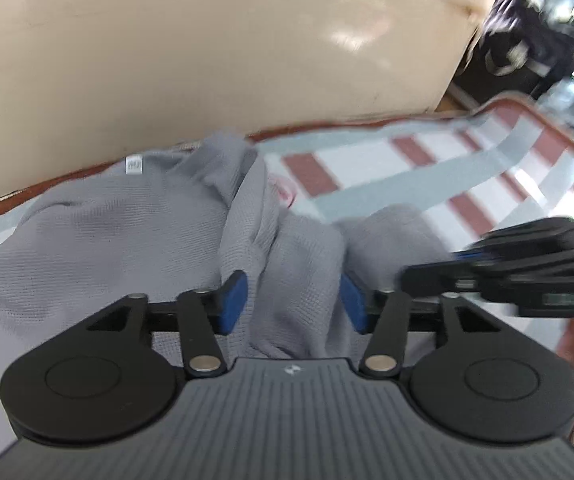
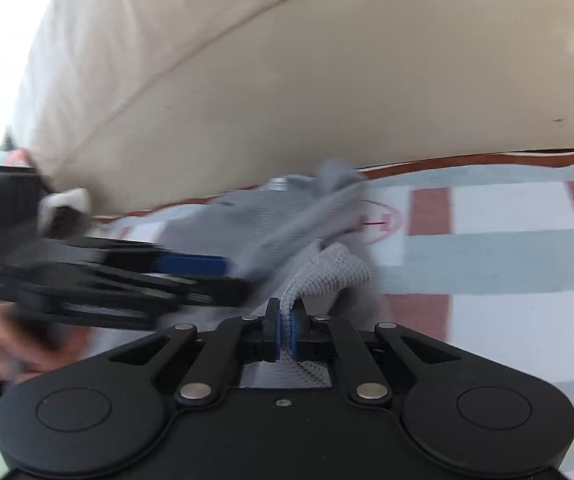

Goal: Fold clothes

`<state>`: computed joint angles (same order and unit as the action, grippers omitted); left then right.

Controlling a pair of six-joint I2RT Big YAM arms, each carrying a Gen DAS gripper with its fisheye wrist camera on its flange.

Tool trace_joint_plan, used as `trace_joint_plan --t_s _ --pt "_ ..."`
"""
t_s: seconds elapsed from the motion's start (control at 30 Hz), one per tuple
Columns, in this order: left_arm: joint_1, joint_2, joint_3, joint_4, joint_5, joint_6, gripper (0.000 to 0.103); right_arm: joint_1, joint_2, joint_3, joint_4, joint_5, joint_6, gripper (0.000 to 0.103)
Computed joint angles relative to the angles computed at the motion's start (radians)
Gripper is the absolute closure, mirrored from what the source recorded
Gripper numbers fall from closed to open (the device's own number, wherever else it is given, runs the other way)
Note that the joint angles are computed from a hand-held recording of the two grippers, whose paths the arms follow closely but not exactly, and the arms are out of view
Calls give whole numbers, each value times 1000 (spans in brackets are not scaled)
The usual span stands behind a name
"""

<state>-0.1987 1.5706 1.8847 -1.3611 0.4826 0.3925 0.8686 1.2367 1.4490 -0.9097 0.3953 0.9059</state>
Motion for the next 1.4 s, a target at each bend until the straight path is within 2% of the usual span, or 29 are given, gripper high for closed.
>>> trace_joint_plan --t_s 0.03,0.07,0.13,0.17,0.23,0.27,0.3,0.33,0.37,0.43,0.5,0.67,0.77,0.8,0.83,0.87,0.93,0.97,1.0,1.03,1.1,1.17,1.2,1.23,1.27,1.3,1.33,1.37,1.4 --pt "-8 3 -9 9 -25 8 47 -1 -6 1 -3 -4 -12 97" --pt "-15 5 -19 20 -43 18 50 8 -12 12 -41 48 -14 97" --pt "-22 6 -24 29 -60 57 82 27 -20 37 -125 165 -9 98" --pt "-24 7 -24 33 -66 79 94 37 -23 50 -169 223 -3 98" --pt "-23 11 -16 28 -57 97 93 56 -27 78 -263 338 15 98" --pt "-17 18 -1 13 -32 81 87 77 -21 97 -359 431 99 98" --pt "-11 25 14 -2 -7 65 75 99 -9 121 -482 520 213 98" --pt "-6 31 25 -13 14 44 69 111 -6 128 -586 539 348 98" --pt "-1 37 34 -21 32 22 59 112 -8 120 -647 507 462 98" --pt "2 56 57 -41 45 -6 58 80 -19 83 -669 392 548 97" --pt "1 83 89 -62 53 -34 58 41 -39 41 -650 310 550 96" --pt "-11 203 254 -136 112 -154 58 -20 -147 -119 -412 189 638 85" --pt "-35 271 344 -206 115 -160 58 -41 -203 -213 -320 136 739 58" --pt "-46 293 369 -237 103 -156 58 -42 -229 -253 -273 132 783 55" --pt "-55 310 382 -265 98 -154 58 -36 -253 -293 -205 160 820 48" --pt "-63 323 391 -289 96 -153 58 -31 -276 -332 -136 194 856 47" --pt "-75 325 382 -296 111 -130 62 -53 -287 -380 -22 218 805 48" --pt "-80 329 390 -296 120 -111 77 -80 -274 -379 7 206 718 56" --pt "-85 337 408 -298 128 -88 97 -109 -245 -349 -14 182 621 96" --pt "-91 357 450 -307 129 -80 97 -105 -212 -306 -71 236 557 94" --pt "-101 415 579 -302 131 -123 97 -92 -149 -222 -181 362 437 95" --pt "-110 483 732 -280 128 -177 97 -53 -152 -190 -225 517 420 95" --pt "-116 490 754 -233 114 -210 96 -33 -153 -175 -245 594 412 96" --pt "-124 489 757 -178 94 -243 94 -22 -137 -150 -313 645 428 97" --pt "-131 488 761 -124 71 -274 86 -21 -102 -118 -413 654 470 97" --pt "-137 477 741 -75 64 -288 71 -21 -64 -86 -515 655 513 97" --pt "-138 450 687 -19 80 -293 64 -21 -27 -55 -616 654 557 97" --pt "-141 418 625 30 91 -295 53 -28 4 -30 -693 615 599 96" --pt "-148 395 581 49 74 -290 48 -36 32 -8 -757 570 632 96"
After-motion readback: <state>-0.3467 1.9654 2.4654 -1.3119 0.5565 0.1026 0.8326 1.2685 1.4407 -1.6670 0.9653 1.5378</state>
